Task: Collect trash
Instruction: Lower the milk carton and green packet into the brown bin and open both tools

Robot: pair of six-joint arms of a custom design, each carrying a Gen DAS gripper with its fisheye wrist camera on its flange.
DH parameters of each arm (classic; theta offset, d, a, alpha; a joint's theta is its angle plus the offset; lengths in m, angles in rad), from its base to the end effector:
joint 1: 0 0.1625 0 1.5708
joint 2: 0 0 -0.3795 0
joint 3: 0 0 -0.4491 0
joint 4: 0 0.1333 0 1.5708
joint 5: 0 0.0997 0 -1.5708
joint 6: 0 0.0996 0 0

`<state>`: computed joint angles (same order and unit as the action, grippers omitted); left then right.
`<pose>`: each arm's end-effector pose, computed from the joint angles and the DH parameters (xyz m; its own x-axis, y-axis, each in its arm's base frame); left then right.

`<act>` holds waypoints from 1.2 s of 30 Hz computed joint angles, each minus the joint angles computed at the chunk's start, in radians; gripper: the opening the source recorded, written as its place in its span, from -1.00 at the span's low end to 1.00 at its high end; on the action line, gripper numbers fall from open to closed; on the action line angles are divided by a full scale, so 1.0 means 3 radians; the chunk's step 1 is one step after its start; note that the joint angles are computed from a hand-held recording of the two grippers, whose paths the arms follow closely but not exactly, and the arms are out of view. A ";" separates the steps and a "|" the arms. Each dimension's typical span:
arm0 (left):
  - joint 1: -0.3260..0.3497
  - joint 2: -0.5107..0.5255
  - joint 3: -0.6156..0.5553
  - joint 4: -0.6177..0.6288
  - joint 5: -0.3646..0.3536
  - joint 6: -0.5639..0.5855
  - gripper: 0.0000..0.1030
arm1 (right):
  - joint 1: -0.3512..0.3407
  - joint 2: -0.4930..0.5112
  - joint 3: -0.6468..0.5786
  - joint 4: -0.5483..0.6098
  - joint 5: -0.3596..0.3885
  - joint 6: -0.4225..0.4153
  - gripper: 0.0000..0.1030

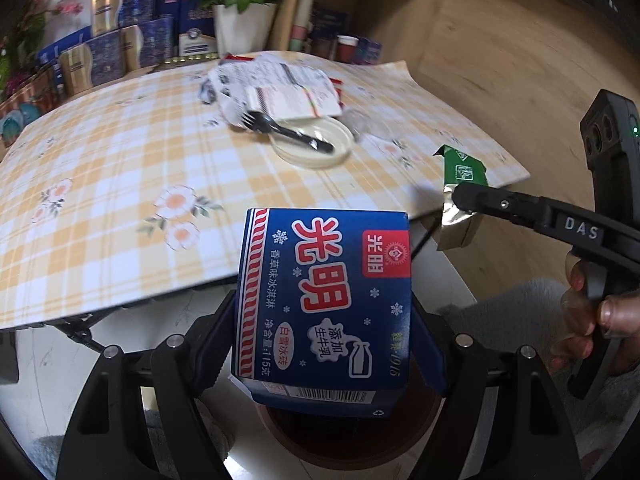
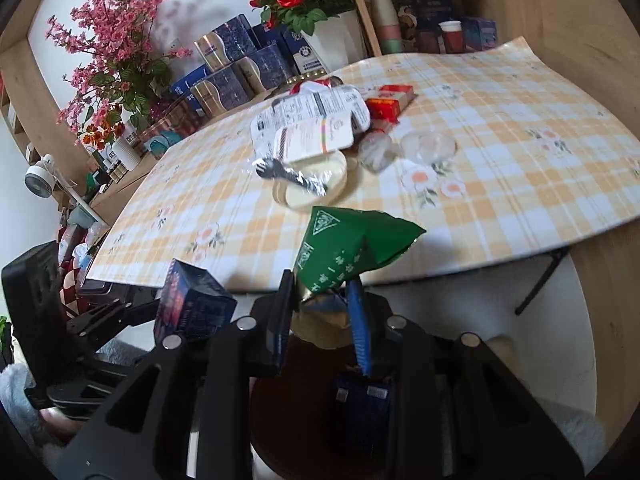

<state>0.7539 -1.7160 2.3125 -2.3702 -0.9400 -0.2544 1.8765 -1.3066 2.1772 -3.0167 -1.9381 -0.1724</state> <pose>-0.1824 -0.4347 0.2270 -0.7985 0.3223 -0.5084 0.5302 0.7766 -0.3404 0.2503 -0.4691 0.1617 -0.8914 -0.2304 0.3902 -0.4115 0.7720 -0.4843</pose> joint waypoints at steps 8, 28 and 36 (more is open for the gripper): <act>0.0068 0.0055 0.0170 -0.0039 -0.0110 0.0335 0.49 | 0.0000 -0.0160 0.0223 -0.0066 -0.0175 -0.0049 -0.43; 0.0310 0.0253 0.0186 0.0166 -0.0336 0.0480 0.68 | -0.0074 -0.0122 0.0328 -0.0076 -0.0274 -0.0068 -0.43; 0.0232 0.0008 0.0321 -0.0220 0.0069 0.0251 0.81 | -0.0081 -0.0036 0.0290 0.0169 -0.0284 -0.0117 -0.43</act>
<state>0.8234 -1.7134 2.4090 -2.4361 -0.9194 -0.1791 1.8521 -1.3173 2.2643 -2.9659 -2.0233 -0.2075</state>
